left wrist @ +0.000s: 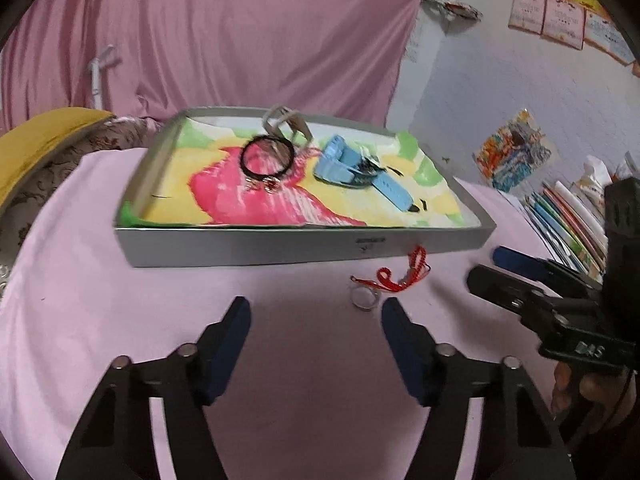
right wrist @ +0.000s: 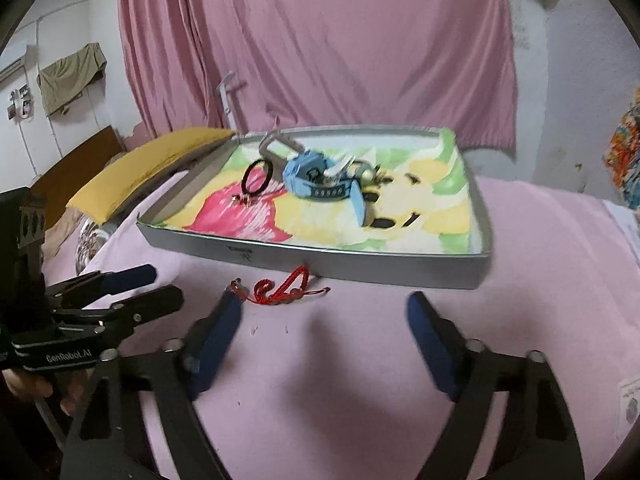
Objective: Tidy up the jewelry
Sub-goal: 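Grasp the silver ring with the left tool while the right tool grasps the red beaded cord, then carry the silver ring and red beaded cord over the grey tray with both tools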
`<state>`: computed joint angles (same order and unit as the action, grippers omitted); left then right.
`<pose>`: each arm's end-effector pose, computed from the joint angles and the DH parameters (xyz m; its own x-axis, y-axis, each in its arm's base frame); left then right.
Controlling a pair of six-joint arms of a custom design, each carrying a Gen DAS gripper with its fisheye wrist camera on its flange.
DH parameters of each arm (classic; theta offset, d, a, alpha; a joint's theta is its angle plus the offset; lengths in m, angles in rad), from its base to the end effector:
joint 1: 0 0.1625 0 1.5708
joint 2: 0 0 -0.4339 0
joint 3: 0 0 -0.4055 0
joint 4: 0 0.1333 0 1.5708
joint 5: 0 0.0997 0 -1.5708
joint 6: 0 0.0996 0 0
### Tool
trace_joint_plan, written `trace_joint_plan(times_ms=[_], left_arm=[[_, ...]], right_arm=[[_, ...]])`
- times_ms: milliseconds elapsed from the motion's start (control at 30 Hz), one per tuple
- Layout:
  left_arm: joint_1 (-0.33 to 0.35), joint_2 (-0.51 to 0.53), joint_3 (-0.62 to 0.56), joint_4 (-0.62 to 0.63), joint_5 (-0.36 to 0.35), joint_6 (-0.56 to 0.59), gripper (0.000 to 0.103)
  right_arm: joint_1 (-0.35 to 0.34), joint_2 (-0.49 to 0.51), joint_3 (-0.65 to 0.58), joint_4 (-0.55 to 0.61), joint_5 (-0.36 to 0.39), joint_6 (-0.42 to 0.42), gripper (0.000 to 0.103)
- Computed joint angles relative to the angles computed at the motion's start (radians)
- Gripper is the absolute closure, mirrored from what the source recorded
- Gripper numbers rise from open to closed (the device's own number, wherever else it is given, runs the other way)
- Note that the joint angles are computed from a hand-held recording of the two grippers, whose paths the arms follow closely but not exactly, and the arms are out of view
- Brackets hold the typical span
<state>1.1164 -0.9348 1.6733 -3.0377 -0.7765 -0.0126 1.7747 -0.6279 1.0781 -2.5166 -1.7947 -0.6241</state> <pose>-0.1142 -0.6993 0.2529 -0.8422 -0.1275 -0.5239 0.3170 0.6690 -0.6723 0.2810 -0.8100 0.2029 -0.6881 -0.5797 0.4364 -0.7150 0.6441 -0.2718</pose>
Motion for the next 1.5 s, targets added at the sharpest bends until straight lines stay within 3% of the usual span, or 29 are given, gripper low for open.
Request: trace_joint_plan(times_ms=[200,533,667,800,1033,1233,1500], left_arm=[[0.009,0.014,-0.042,0.088,-0.039,-0.001,0.057],[0.021,0.028,-0.083,0.150,-0.070,-0.009,0.059],[0.019,0.036,-0.091,0.158,-0.070,-0.001,0.060],[0.015,0.045,-0.101,0.167,-0.065,0.008,0.062],[0.011,0.064,-0.126,0.195,-0.063,0.026,0.072],[0.007,0.077,-0.148,0.232,-0.052,0.033,0.084],[0.008,0.076,-0.151,0.243,-0.059,0.040,0.084]], right_arm=[[0.001,0.063,-0.115,0.142,-0.023,0.038,0.048],[0.003,0.141,-0.248,0.292,-0.019,0.066,0.062],[0.008,0.144,-0.251,0.294,-0.031,0.065,0.063],[0.009,0.144,-0.251,0.290,-0.046,0.060,0.078],[0.006,0.141,-0.251,0.295,-0.052,0.047,0.094],[0.000,0.132,-0.239,0.288,-0.039,0.045,0.098],[-0.005,0.105,-0.190,0.256,-0.018,0.053,0.099]])
